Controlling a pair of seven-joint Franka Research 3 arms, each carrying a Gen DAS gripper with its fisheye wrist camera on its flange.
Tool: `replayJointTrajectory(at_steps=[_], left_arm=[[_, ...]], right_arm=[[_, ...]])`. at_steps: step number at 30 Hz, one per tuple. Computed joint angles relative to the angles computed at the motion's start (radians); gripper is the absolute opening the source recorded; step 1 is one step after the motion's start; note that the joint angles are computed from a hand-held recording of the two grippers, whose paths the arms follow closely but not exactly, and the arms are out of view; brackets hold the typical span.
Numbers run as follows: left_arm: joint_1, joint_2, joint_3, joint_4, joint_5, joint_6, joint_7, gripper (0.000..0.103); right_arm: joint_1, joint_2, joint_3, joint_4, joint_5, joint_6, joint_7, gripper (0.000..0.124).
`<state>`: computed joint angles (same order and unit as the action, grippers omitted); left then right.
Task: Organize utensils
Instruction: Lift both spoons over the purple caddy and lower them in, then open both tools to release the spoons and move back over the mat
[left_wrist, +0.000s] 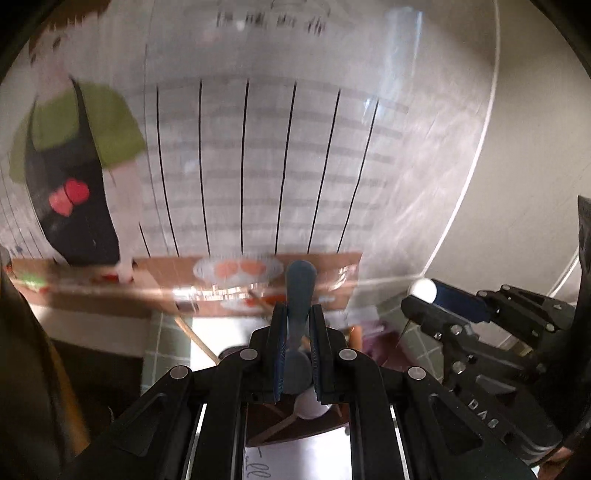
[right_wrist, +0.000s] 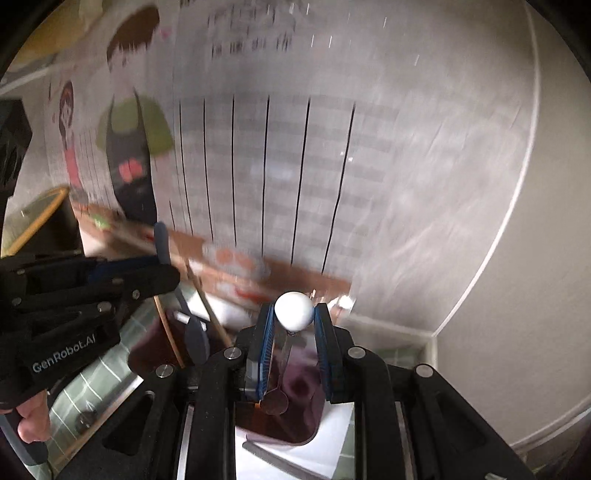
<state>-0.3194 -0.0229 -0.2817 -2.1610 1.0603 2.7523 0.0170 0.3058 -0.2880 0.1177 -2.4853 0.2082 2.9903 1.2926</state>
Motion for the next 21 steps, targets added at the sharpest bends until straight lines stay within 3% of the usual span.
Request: replayJointTrajectory(at_steps=[14, 16, 18, 21], left_arm=[[-0.030, 0.089, 0.028, 0.012, -0.121, -0.001, 0.074, 0.014], [-0.031, 0.089, 0.029, 0.010, -0.152, -0.002, 0.097, 0.015], [-0.029, 0.082, 0.030, 0.002, -0.187, 0.011, 0.116, 0.020], [-0.025, 0.050, 0.031, -0.023, -0.201, 0.036, 0.107, 0.028]], right_arm=[[-0.003, 0.083, 0.000, -0.011, -0.032, -0.046, 0.015, 0.022], [0.025, 0.080, -0.027, -0.005, 0.017, -0.069, -0.022, 0.023], [0.083, 0.064, -0.082, 0.001, 0.143, -0.095, -0.122, 0.028], [0.123, 0.026, -0.124, -0.015, 0.306, -0.061, -0.237, 0.055]])
